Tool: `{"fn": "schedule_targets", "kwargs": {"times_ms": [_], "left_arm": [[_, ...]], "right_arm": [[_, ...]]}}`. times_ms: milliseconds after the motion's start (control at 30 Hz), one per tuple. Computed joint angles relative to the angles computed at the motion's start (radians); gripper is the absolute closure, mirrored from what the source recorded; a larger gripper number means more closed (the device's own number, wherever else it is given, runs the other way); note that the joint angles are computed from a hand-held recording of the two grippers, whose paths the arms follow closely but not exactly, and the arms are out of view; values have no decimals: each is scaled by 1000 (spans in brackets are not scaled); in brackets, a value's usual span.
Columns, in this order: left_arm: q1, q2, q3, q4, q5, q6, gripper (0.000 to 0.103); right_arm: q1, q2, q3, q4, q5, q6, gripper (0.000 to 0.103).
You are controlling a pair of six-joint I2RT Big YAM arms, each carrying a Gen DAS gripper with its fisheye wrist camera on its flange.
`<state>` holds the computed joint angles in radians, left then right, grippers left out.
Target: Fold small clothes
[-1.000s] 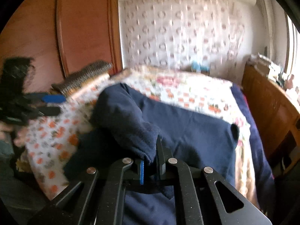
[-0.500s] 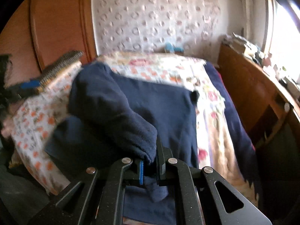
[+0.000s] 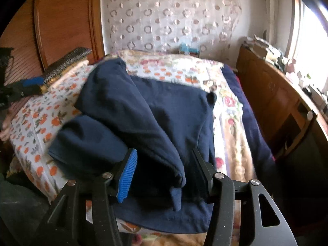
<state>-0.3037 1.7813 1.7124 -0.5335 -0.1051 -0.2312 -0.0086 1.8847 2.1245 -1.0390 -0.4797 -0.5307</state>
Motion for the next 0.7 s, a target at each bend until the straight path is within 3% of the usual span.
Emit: {"fn": "schedule_targets", "kwargs": {"times_ms": [200,367,600,700], "left_arm": [[7,-17,-28,24,-5,-12,36],[18,-34,-51,30,-12,-23,36],[33,-54,-84,37,-10,-38,36],[37,-59,-92,43,-8,-41,36]], "right_arm": [[50,29,53,-16,-59,-37,48],[126,137,201,-116,-80,-87,48],[213,301,425,-270,-25,-199,48],[242,407,600,-363,32,-240,48]]}}
